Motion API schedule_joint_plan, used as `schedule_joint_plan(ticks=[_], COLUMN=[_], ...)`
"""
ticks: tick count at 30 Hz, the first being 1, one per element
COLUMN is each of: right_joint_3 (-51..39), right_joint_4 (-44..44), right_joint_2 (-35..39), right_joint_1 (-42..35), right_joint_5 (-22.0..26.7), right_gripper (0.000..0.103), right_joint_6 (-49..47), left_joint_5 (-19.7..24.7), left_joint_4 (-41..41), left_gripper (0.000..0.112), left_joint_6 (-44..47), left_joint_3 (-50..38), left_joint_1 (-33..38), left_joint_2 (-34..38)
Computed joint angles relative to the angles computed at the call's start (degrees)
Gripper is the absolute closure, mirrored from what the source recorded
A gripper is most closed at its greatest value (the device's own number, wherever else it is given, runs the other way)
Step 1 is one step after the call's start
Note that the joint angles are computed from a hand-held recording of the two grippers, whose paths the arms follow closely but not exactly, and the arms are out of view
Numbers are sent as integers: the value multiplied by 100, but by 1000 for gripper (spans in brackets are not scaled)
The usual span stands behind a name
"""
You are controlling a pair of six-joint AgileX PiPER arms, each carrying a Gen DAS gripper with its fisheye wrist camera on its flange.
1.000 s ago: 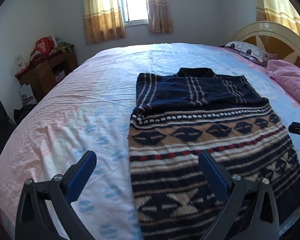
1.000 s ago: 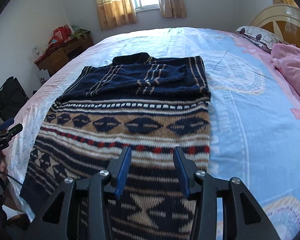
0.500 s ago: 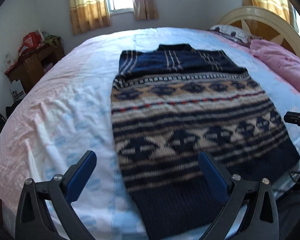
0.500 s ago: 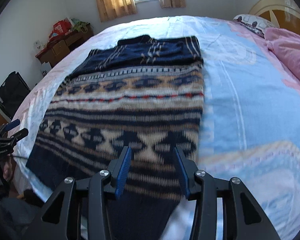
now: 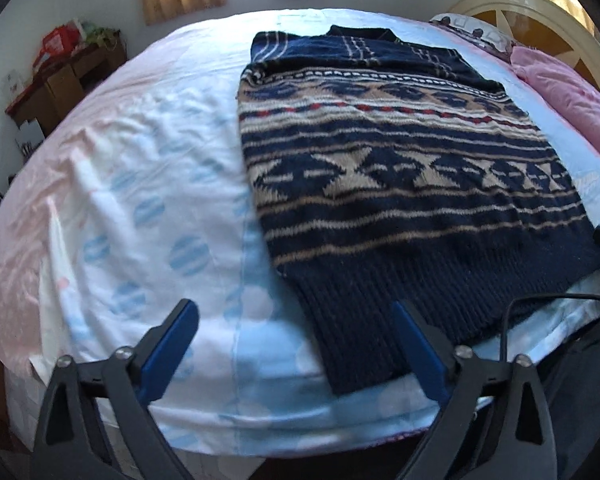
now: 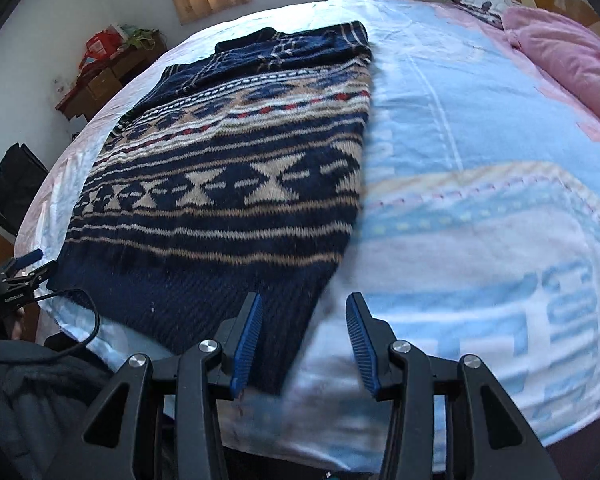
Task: Fold small clothes
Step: 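Move both grippers to the sweater's ribbed hem and close on it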
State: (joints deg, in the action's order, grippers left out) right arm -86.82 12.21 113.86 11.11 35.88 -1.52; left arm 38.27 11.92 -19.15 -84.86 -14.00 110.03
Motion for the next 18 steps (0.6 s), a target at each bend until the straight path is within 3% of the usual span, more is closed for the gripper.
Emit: schedule_joint_plan(ticks=[3, 6, 11, 17, 18], right_joint_3=[246, 260, 516, 626, 656], right_joint_4=[12, -58, 180, 625, 782], right_joint_2=[-129, -186, -352, -314, -314], right_joint_1=[18, 55, 149, 140, 103], right_joint_5=[-203, -104, -105, -264, -303], right_gripper=[58, 58, 59, 82, 88], right_joint_6=[11, 48, -308, -724, -832], left_joint_5=[63, 176, 143, 1, -113], left_joint_4=[-331, -919, -1811, -2237, -2185], left_gripper=[33, 49, 58, 60, 71], left_joint_6=[276, 708, 1373, 1732, 1730], left_joint_3=[-29, -78, 14, 131, 200], left_joint_1=[33, 115, 231, 343, 322], left_joint_2=[43, 124, 72, 73, 36])
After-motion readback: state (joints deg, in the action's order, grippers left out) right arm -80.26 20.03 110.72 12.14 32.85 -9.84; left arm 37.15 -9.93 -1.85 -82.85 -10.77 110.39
